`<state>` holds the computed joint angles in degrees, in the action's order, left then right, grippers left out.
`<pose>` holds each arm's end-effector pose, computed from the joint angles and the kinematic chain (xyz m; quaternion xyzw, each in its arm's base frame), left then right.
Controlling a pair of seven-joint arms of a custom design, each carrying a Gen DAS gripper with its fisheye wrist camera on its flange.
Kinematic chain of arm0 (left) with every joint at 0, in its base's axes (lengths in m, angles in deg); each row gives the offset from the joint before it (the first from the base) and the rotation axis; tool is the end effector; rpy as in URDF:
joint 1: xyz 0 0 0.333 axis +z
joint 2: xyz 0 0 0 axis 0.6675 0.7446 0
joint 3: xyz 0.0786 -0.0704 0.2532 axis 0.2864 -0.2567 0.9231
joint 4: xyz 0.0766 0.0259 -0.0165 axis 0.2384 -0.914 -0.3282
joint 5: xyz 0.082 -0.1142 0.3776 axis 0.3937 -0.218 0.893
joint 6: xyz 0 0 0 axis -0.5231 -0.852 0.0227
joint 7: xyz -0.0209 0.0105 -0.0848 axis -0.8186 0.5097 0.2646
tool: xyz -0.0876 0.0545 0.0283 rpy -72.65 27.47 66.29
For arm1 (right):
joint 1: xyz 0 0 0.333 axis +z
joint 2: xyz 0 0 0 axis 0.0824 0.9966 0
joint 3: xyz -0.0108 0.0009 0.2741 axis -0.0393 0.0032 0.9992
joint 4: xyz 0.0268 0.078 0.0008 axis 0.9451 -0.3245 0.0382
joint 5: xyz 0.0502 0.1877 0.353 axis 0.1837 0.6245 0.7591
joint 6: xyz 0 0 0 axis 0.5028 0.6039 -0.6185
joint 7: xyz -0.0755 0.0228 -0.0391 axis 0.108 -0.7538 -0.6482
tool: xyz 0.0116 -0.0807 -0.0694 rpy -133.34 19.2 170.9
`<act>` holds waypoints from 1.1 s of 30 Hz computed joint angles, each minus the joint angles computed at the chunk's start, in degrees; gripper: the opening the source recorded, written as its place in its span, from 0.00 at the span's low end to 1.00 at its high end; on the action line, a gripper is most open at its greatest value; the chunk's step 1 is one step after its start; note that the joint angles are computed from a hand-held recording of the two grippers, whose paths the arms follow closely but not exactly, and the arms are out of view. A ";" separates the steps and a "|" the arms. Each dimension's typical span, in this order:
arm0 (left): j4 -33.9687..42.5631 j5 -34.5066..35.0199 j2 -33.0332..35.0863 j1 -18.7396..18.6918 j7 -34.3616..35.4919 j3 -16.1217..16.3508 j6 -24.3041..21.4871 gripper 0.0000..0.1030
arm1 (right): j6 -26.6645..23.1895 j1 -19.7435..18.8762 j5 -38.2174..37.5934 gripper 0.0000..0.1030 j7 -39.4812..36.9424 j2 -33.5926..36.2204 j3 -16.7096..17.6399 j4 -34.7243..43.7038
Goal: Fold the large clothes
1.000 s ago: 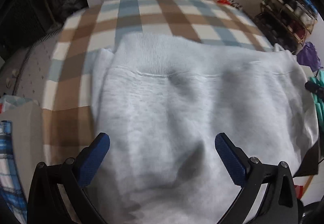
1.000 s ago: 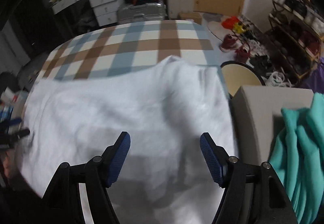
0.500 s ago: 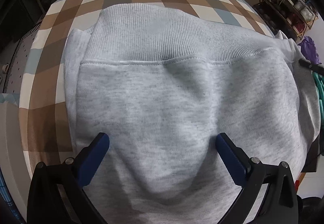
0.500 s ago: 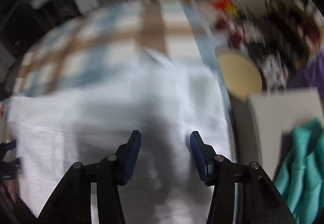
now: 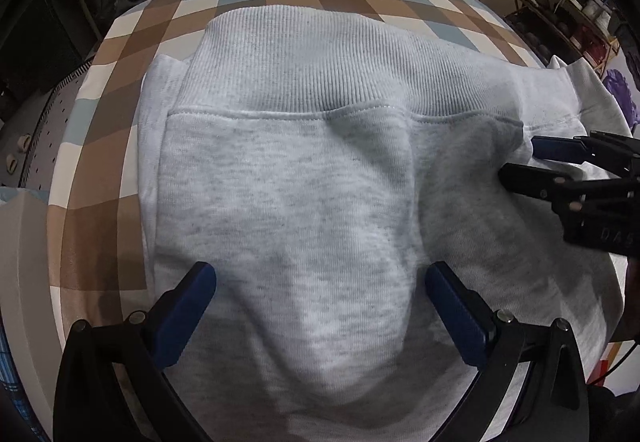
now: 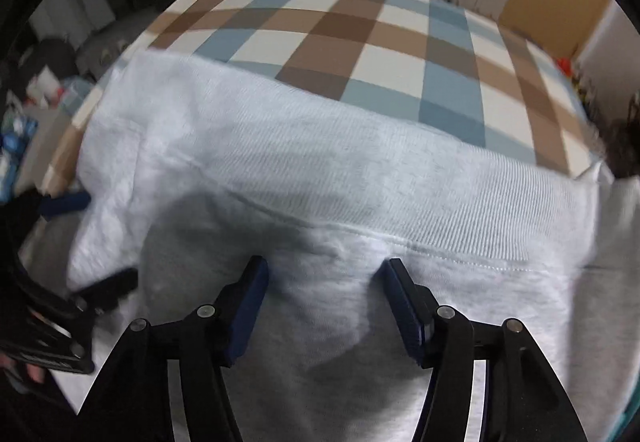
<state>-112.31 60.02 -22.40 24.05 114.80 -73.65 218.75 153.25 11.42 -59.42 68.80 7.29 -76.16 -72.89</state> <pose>0.4939 -0.3193 0.4174 -0.6840 0.7036 -0.1662 0.0976 0.5996 0.0709 0.3991 -0.8455 0.5067 -0.0482 0.1613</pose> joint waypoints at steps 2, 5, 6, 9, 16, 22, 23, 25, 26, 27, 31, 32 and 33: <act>-0.22 -0.96 -0.22 0.09 1.04 0.09 0.35 0.99 | -2.44 -0.75 0.70 0.55 -2.08 -0.60 -0.46 0.76; -0.75 -1.92 -0.68 0.12 2.78 0.12 0.72 0.99 | -0.51 -2.22 2.31 0.56 -4.55 -3.76 -1.57 -0.99; -0.83 -2.06 -0.74 0.11 2.94 0.11 0.77 0.99 | 1.46 -3.09 2.04 0.56 -3.46 -4.58 -2.38 -1.83; -0.95 -2.68 -0.86 0.14 3.93 0.15 0.83 0.99 | 1.57 -5.94 -0.86 0.55 3.14 -3.27 -4.52 -0.67; 0.30 -0.12 -1.77 -0.38 -0.87 -0.37 -3.05 0.96 | 3.16 -9.54 -7.65 0.50 6.69 -0.42 -5.71 -1.47; -3.64 -5.92 -8.52 -4.56 6.37 -1.28 3.79 0.90 | -6.57 -9.12 11.24 0.41 -8.56 -12.91 -5.75 -7.81; -2.33 -6.92 -6.97 -5.17 7.98 -1.48 2.53 0.90 | -8.72 -8.53 12.21 0.41 -10.93 -15.20 -5.70 -9.28; 0.54 -6.20 -3.17 -5.46 7.58 -2.17 -0.94 0.90 | -11.28 -6.83 10.48 0.41 -14.92 -20.67 -4.41 -14.07; 0.87 -5.56 -2.37 -5.38 6.62 -2.28 -1.13 0.93 | -11.46 -6.39 8.48 0.41 -15.16 -22.12 -3.76 -15.75; 1.02 -4.82 -1.30 -5.26 5.80 -2.30 -0.68 1.00 | -11.59 -6.01 6.00 0.41 -14.50 -22.74 -2.85 -17.32; 2.11 4.18 1.44 -5.09 -1.76 -2.33 -0.39 1.00 | -3.31 -4.50 5.90 0.43 -12.38 -23.41 -2.99 -23.49; 2.97 5.78 1.84 -5.33 -3.11 -2.46 -1.54 1.00 | -3.78 -4.35 7.42 0.43 -11.64 -22.89 -3.73 -23.09; 3.61 5.66 1.82 -5.39 -3.07 -2.53 -2.79 1.00 | -4.78 -4.39 9.26 0.43 -11.02 -22.70 -4.65 -22.69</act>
<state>-108.69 65.68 -20.58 18.66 111.73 -76.17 215.96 148.47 7.02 -50.16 57.78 -15.42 -80.82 -95.59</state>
